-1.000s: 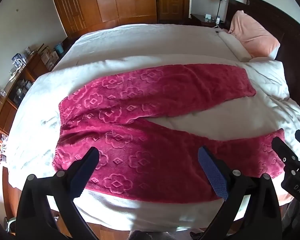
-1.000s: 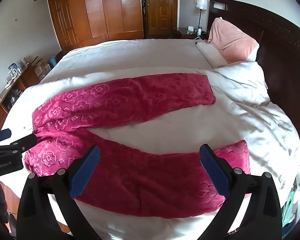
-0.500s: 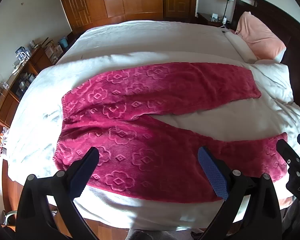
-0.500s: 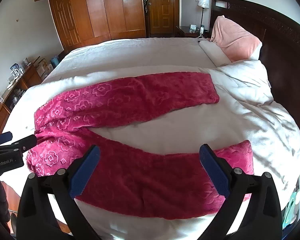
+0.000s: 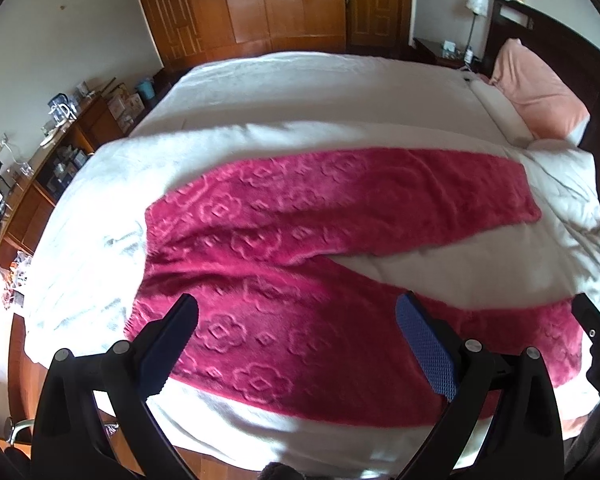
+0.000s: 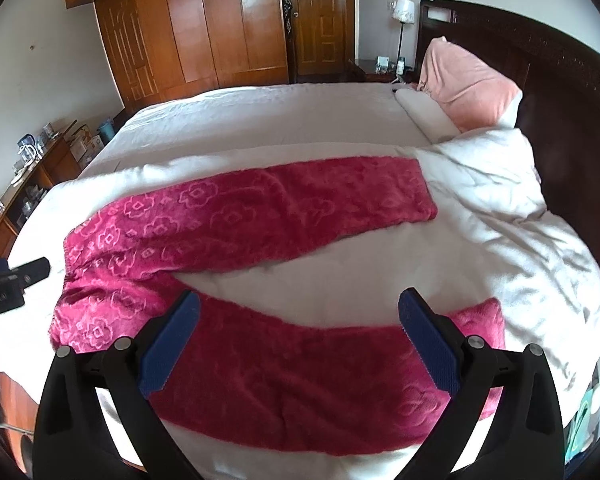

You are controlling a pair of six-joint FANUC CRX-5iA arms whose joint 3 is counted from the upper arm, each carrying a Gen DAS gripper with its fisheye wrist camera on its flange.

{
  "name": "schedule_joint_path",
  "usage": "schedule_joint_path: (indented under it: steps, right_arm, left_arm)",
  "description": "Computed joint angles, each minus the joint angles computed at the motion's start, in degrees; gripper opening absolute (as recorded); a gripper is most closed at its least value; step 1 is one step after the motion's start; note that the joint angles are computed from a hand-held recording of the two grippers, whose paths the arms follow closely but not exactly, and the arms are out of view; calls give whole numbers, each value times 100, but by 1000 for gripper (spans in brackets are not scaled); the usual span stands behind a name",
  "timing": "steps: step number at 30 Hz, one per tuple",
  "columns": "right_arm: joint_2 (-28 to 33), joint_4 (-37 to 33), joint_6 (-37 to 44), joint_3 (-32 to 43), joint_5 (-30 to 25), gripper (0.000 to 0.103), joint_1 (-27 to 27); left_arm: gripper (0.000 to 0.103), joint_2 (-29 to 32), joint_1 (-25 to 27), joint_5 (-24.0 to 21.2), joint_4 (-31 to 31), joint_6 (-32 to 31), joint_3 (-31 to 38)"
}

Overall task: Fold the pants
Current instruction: 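Move both grippers toward the waistband of the magenta fleece pants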

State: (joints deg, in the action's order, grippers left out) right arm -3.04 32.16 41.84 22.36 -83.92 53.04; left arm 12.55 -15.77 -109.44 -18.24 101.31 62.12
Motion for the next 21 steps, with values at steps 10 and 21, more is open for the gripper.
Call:
schedule_joint_path:
  steps: [10,21]
  right_arm:
    - [583,159,232,788,188,100,-402]
    - [1497,-237,469,1878,-95,100,-780]
  left_arm:
    - [98,945,431,-509,-119,-291,1698]
    - [98,1799,960,-815,90,-719,2880]
